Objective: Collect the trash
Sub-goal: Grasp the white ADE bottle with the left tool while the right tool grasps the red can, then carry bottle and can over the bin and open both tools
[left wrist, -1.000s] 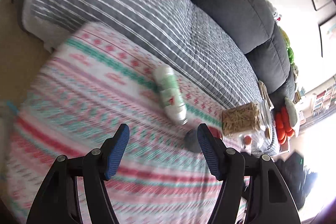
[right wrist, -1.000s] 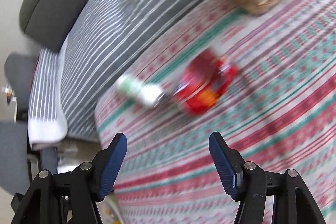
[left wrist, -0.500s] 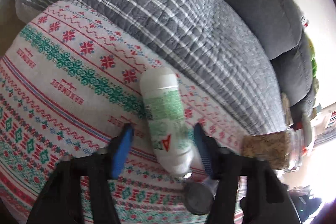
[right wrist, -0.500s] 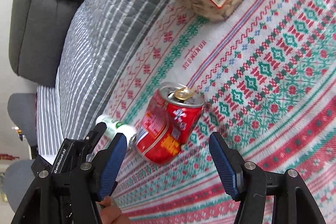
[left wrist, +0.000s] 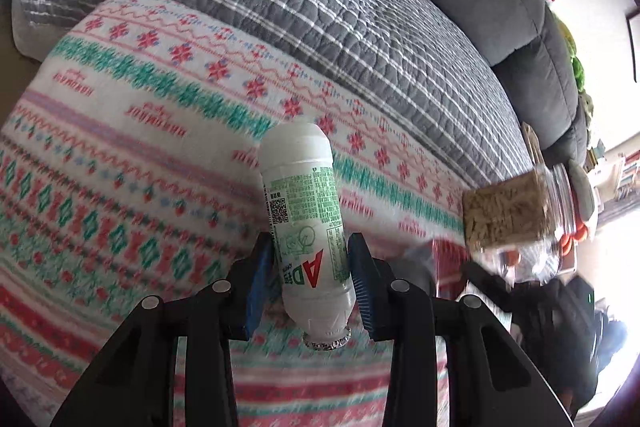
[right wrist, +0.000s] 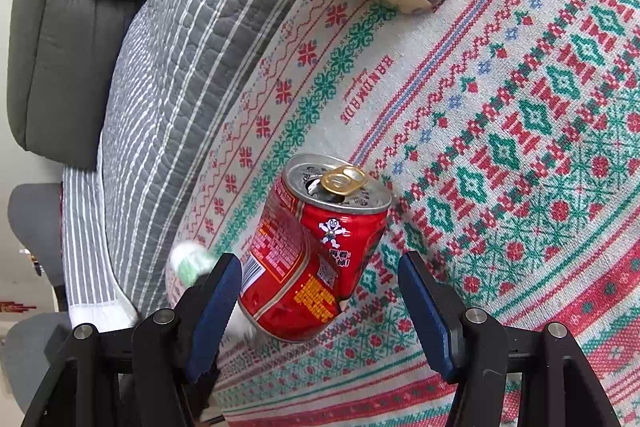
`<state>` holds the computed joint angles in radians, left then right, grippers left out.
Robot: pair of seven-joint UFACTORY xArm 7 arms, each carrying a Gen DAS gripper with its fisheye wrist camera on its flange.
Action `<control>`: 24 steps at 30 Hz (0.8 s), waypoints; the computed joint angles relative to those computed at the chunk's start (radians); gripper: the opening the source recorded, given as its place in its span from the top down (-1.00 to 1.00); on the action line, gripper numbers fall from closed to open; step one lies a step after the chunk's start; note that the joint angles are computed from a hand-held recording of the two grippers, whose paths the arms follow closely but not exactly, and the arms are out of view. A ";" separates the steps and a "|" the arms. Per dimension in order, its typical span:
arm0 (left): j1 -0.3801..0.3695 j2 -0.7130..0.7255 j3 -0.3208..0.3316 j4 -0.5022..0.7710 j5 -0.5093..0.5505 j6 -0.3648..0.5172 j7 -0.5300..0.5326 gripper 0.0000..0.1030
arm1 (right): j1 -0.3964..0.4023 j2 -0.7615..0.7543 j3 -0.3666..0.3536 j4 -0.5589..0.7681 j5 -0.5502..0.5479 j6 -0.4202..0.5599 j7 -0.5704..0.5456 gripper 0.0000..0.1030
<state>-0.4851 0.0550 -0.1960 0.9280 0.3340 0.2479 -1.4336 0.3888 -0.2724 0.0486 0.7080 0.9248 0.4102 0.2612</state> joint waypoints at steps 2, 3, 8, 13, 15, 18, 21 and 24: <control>-0.003 -0.049 -0.010 -0.051 -0.004 0.002 0.009 0.22 | 0.010 0.019 0.001 0.010 0.024 -0.014 -0.015 -0.36; -0.002 -0.077 -0.019 -0.077 -0.004 0.005 0.015 0.22 | 0.017 0.029 0.002 0.014 0.044 -0.026 -0.028 -0.36; 0.018 -0.214 -0.051 -0.190 -0.091 0.043 0.112 0.22 | 0.028 0.078 0.031 0.034 0.080 -0.095 -0.033 -0.36; 0.049 -0.336 -0.074 -0.266 -0.171 0.094 0.185 0.22 | 0.024 0.109 0.068 0.051 -0.003 -0.164 0.055 -0.35; 0.058 -0.388 -0.079 -0.294 -0.195 0.115 0.202 0.22 | 0.012 0.115 0.090 0.048 -0.092 -0.189 0.140 -0.23; 0.057 -0.464 -0.084 -0.334 -0.240 0.142 0.229 0.22 | 0.005 0.119 0.104 0.037 -0.211 -0.212 0.235 0.20; 0.058 -0.547 -0.096 -0.369 -0.271 0.193 0.240 0.22 | 0.036 0.118 0.086 0.033 -0.206 -0.221 0.219 0.26; 0.058 -0.625 -0.108 -0.394 -0.291 0.247 0.238 0.22 | 0.039 0.105 0.090 0.023 -0.253 -0.217 0.262 0.27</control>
<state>-0.4270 -0.5702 -0.3039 0.5338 0.0426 0.4947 -1.1955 0.4281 -0.1675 0.1384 0.7314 0.6718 0.1929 0.5233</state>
